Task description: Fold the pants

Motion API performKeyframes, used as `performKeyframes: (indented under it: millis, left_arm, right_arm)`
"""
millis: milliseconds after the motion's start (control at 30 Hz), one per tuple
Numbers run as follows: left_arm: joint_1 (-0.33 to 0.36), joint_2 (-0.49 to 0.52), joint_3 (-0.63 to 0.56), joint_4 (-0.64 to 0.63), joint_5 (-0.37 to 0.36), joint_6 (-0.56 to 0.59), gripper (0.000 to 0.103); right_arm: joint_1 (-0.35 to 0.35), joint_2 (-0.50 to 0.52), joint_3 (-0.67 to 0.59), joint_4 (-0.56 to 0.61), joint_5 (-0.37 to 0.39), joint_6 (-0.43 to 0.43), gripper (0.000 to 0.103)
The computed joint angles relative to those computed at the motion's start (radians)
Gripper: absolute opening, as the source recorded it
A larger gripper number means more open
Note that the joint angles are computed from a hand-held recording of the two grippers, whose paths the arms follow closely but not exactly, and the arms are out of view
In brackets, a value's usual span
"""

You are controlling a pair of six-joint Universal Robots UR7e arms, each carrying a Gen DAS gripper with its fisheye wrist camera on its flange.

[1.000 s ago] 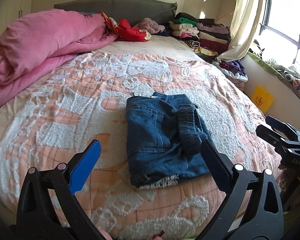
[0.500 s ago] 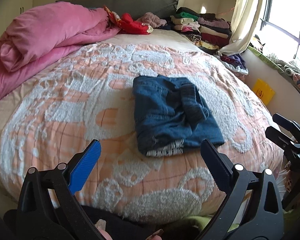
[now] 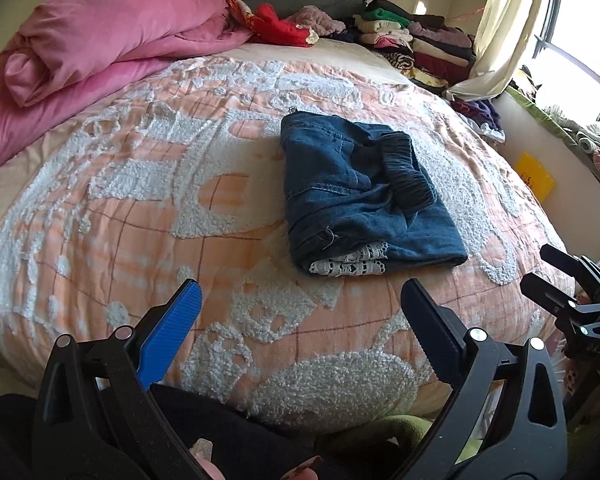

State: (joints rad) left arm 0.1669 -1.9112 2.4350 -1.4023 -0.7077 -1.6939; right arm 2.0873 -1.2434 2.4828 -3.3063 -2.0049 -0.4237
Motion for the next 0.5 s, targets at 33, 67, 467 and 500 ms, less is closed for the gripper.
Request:
performKeyframes:
  millis: [33,67,467,500]
  left_arm:
    - [0.0,-0.001,0.001,-0.004,-0.003,0.002,0.093]
    - [0.002,0.001,0.001,-0.007,-0.004,0.004,0.093]
    - [0.0,0.007,-0.002,0.002,-0.016,-0.008,0.093]
    - [0.0,0.005,-0.001,0.001,-0.015,-0.006,0.093]
  right_arm:
    - [-0.002,-0.001,0.0,0.002,0.0,-0.002,0.098]
    - [-0.003,-0.003,0.0,0.003,0.003,-0.002,0.098]
    - [0.0,-0.007,-0.002,0.013,0.007,0.005,0.098]
    - [0.001,-0.008,-0.001,0.012,0.006,0.005,0.098]
